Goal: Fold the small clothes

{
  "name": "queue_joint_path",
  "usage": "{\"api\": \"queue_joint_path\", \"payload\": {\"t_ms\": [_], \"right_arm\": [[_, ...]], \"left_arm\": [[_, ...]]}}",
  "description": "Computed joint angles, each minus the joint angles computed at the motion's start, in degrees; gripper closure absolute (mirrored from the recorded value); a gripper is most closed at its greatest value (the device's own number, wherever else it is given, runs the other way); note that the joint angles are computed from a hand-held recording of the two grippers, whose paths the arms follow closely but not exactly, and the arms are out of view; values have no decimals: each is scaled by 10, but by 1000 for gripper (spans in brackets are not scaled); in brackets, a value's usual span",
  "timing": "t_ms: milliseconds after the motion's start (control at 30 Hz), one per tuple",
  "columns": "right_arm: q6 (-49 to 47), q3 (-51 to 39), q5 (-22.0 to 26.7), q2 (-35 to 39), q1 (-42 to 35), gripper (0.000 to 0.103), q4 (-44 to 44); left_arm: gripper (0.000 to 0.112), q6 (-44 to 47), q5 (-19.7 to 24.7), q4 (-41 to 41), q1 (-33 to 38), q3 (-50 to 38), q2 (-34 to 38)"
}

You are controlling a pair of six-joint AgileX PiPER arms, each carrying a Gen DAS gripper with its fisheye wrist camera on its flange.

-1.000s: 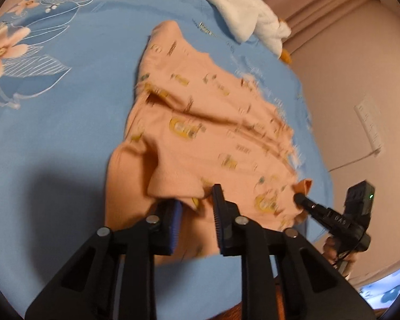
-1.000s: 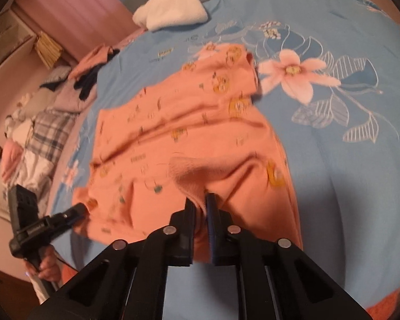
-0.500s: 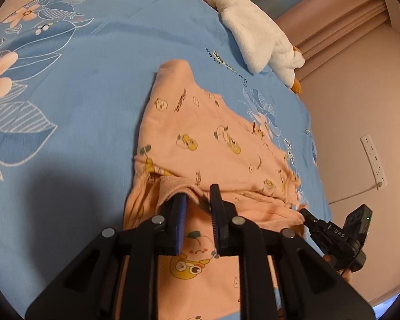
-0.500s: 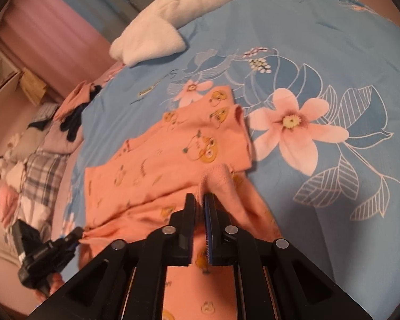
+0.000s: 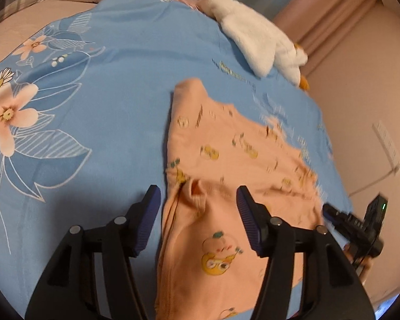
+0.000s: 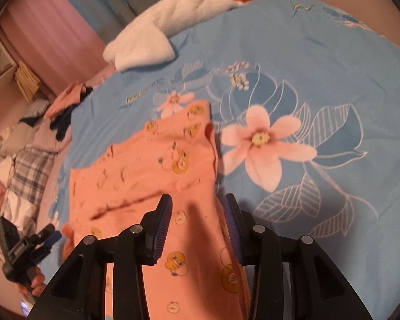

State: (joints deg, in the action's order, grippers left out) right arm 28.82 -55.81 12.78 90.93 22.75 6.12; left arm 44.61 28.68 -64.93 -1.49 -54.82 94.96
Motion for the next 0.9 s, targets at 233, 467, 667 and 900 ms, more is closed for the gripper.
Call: {"api": "queue_joint_path", "payload": {"t_ms": [233,467,667,900], "right_arm": [[132,-25,20,32,24,64,-148],[222,-8,18,22,30,94,-246],[323,21,3,-25,51,98,-346],[396,47,-11,-94,72,98,-423]], "left_arm": [[47,48,-28,-13,-27,4,27],[94,28,-103,18,-55,7,39],[103,80,-130,-43,-59,36,-1],[107,157,-124,-117,-52,79,-75]]}}
